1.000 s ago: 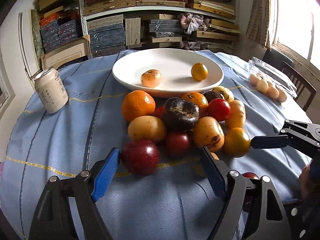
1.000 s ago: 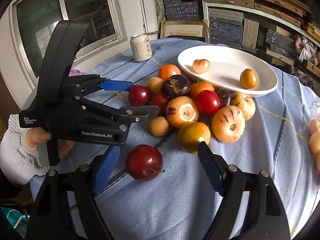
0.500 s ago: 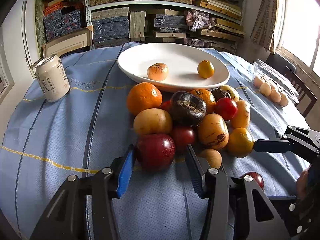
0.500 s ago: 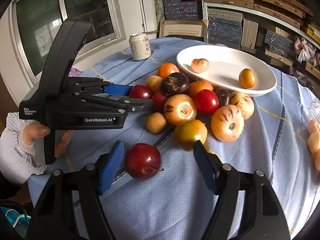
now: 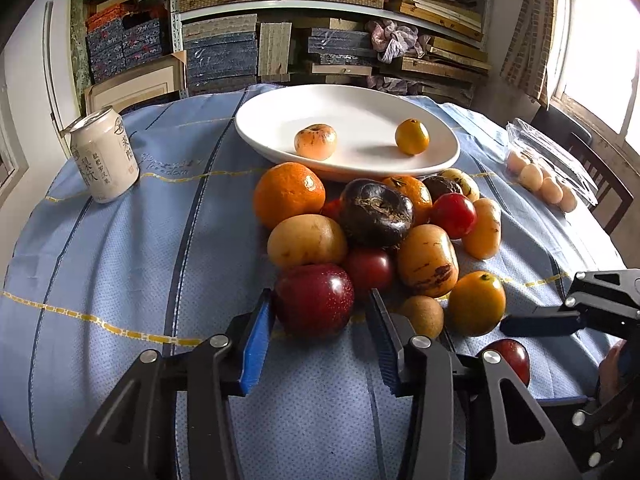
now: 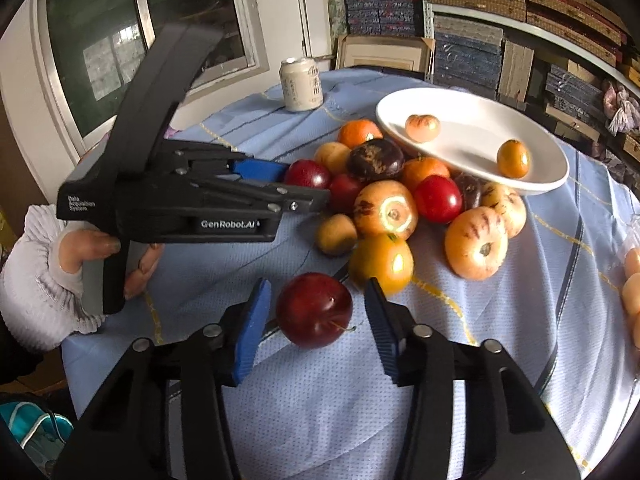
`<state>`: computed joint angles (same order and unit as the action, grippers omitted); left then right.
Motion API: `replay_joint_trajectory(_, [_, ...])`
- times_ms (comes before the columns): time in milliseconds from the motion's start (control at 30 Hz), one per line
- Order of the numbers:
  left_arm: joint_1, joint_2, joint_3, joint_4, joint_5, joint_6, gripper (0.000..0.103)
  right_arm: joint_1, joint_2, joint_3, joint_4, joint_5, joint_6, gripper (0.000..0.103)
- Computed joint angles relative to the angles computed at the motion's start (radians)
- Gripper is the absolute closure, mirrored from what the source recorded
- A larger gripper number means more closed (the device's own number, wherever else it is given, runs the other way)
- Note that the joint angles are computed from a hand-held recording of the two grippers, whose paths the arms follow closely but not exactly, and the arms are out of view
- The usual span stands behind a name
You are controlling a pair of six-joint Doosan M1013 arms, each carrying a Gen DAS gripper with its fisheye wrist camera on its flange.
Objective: Organize fruits
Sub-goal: 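Grasp a red plum with the right tool while the left tool grasps another plum, then place both red plums on the white plate and open both tools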
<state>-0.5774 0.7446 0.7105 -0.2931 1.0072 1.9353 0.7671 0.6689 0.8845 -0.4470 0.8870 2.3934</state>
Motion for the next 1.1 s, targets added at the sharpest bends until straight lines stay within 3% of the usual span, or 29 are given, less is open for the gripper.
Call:
replay_joint_trajectory(433, [0.011, 0.022, -0.039, -0.023, 0.028, -0.043, 0.057, -0.006, 0.013, -0.015, 0.036, 0.007, -0.025, 0.063])
replay_joint_trajectory(500, [0.012, 0.021, -0.036, -0.031, 0.026, -0.032, 0.062, -0.007, 0.013, -0.014, 0.045, 0.001, -0.033, 0.064])
replay_joint_trajectory(700, [0.01, 0.008, -0.013, -0.031, -0.005, -0.014, 0.063, -0.007, 0.007, -0.007, 0.041, -0.005, -0.028, 0.064])
replay_joint_trajectory(833, [0.003, -0.021, 0.037, -0.017, -0.079, 0.013, 0.063, -0.007, 0.004, -0.001, 0.041, -0.011, -0.027, 0.064])
replay_joint_trajectory(1000, [0.006, -0.02, 0.035, -0.024, -0.075, 0.011, 0.063, -0.006, 0.003, 0.001, 0.035, -0.011, -0.023, 0.064])
replay_joint_trajectory(1100, [0.01, -0.035, 0.054, -0.039, -0.112, 0.011, 0.063, -0.002, -0.013, 0.019, -0.022, -0.03, 0.022, 0.064])
